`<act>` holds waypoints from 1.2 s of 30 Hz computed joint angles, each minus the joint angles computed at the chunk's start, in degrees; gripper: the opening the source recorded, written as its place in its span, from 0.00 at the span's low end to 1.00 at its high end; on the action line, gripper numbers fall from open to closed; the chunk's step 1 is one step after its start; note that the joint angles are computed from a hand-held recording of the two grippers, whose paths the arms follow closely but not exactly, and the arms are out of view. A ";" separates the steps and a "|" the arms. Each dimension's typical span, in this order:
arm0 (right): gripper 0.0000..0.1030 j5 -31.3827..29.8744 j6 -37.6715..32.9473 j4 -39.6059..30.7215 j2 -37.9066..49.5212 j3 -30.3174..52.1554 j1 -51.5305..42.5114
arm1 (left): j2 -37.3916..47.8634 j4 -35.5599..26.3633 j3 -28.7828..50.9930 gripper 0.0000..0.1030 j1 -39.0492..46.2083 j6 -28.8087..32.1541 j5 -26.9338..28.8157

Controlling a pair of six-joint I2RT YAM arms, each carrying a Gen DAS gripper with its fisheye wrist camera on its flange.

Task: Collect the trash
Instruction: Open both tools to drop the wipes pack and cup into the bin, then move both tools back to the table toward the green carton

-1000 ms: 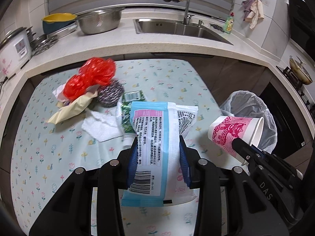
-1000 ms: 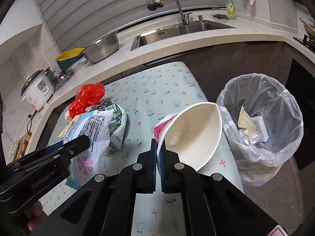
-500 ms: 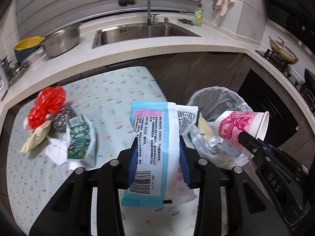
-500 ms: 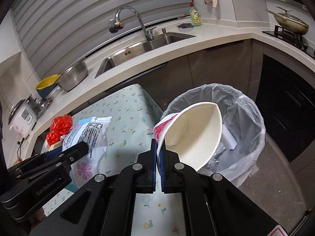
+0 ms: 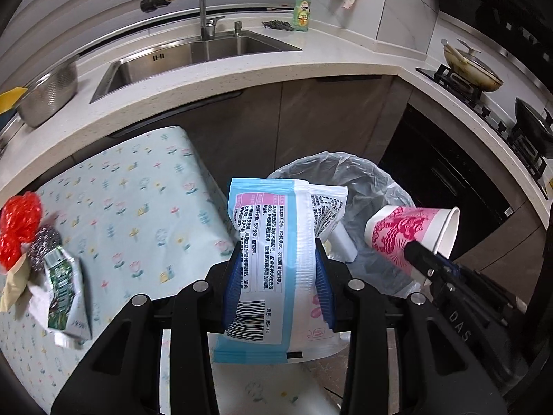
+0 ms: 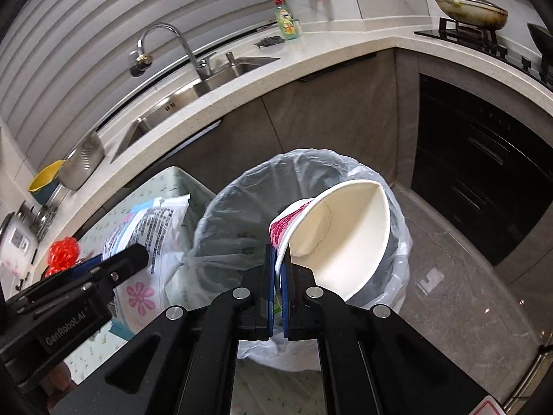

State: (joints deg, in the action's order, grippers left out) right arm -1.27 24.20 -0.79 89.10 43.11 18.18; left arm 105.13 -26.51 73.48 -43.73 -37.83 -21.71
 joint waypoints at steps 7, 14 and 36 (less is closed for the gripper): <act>0.03 -0.22 0.45 1.59 3.19 0.28 -0.92 | 5.85 0.15 6.15 0.37 1.67 1.46 2.59; 0.10 -0.03 0.88 1.43 4.17 1.49 -0.54 | 6.72 2.04 6.91 0.70 3.15 0.66 4.26; 0.56 7.82 5.73 -2.53 -3.77 1.41 8.79 | -8.48 -0.07 -6.31 0.77 3.23 -2.11 -6.49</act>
